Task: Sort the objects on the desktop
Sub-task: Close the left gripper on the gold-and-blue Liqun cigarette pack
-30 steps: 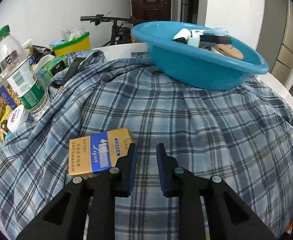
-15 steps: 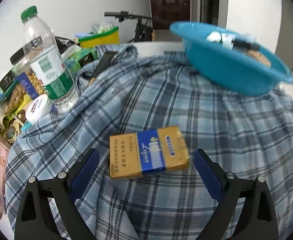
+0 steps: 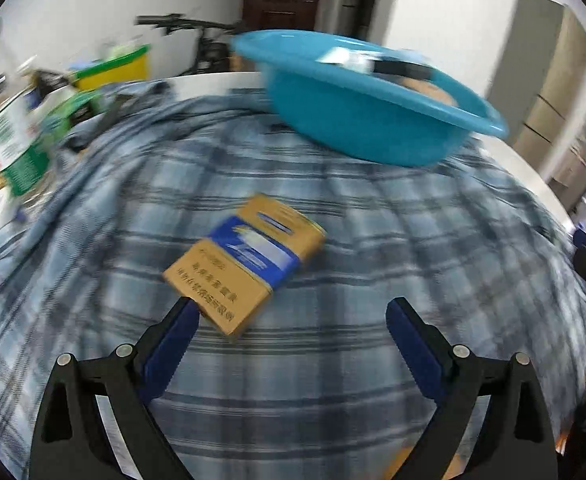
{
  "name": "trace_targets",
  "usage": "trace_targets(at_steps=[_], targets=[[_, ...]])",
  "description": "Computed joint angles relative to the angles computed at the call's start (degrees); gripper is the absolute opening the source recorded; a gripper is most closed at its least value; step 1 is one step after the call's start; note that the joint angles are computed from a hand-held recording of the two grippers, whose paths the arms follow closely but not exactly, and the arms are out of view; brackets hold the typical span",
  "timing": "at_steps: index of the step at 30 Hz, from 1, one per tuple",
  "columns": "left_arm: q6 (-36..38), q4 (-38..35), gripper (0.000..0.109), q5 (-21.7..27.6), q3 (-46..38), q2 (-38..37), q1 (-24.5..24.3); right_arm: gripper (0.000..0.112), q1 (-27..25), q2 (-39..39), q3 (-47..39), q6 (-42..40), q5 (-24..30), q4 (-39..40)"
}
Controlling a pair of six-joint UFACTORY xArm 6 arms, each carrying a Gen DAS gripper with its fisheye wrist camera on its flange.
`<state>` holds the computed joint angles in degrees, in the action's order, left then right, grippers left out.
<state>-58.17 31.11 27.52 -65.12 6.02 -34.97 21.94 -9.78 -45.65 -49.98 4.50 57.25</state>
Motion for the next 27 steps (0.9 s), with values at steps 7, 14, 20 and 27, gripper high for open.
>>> trace_targets(at_steps=[7, 14, 20, 27], targets=[[4.76, -2.25, 0.096, 0.28, -7.93, 5.51, -4.14, 0.103, -0.35, -0.24, 0.15, 0.97, 0.57, -0.80], [-2.54, 5.65, 0.096, 7.12, -7.23, 3.43, -1.76, 0.103, -1.57, 0.02, -0.32, 0.25, 1.35, 1.20], [6.46, -1.71, 0.095, 3.49, -6.33, 4.73, 3.27, 0.103, -1.43, 0.30, 0.07, 3.68, 1.29, -3.09], [6.34, 3.07, 0.053, 2.70, -8.44, 7.32, 2.67, 0.103, -1.29, 0.56, 0.18, 5.62, 0.92, -5.26]])
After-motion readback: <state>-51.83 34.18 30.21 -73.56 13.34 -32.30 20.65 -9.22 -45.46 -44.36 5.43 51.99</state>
